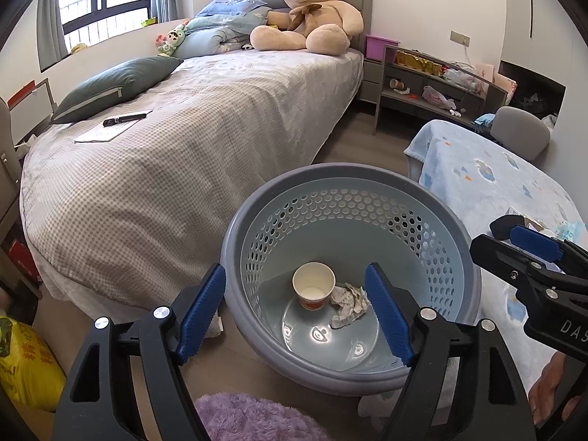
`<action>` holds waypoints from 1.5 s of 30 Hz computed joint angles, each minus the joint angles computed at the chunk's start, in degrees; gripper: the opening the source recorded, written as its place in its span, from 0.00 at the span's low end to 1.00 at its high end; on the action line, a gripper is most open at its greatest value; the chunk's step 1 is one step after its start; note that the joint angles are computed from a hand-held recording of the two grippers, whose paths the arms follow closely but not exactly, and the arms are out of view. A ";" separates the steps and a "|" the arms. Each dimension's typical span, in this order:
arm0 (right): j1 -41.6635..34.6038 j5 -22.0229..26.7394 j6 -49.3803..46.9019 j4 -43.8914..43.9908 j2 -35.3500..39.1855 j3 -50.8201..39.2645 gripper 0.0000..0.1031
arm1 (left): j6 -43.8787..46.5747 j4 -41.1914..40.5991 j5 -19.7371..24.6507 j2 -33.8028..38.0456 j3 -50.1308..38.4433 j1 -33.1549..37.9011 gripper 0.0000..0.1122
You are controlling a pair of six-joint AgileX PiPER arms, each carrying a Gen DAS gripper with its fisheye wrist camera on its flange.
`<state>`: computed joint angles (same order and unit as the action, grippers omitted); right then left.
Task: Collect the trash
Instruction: 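Withdraw both tools from the basket back toward the table, then reach the right tool to the yellow plastic lid and grasp it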
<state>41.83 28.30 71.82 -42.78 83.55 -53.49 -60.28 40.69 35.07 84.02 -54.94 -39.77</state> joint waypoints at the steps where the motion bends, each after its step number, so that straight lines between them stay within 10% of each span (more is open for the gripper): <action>1: 0.11 0.23 0.39 -0.12 -0.51 0.33 0.79 | -0.42 0.16 0.29 -0.08 0.08 -0.45 0.67; 21: 2.39 6.43 7.64 -2.10 -14.07 11.91 0.80 | -5.57 1.01 4.31 0.32 -1.33 -10.54 0.67; 36: 4.04 19.66 8.27 0.46 -32.16 22.10 0.80 | -7.19 0.72 6.73 4.29 -6.66 -18.66 0.67; 45: -8.51 23.84 -6.21 8.56 -45.81 26.75 0.80 | -6.29 -0.45 8.49 8.35 -12.13 -22.57 0.67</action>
<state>33.32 52.14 65.61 -34.22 37.74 -26.75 -66.57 40.24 43.56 92.37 -67.07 -62.34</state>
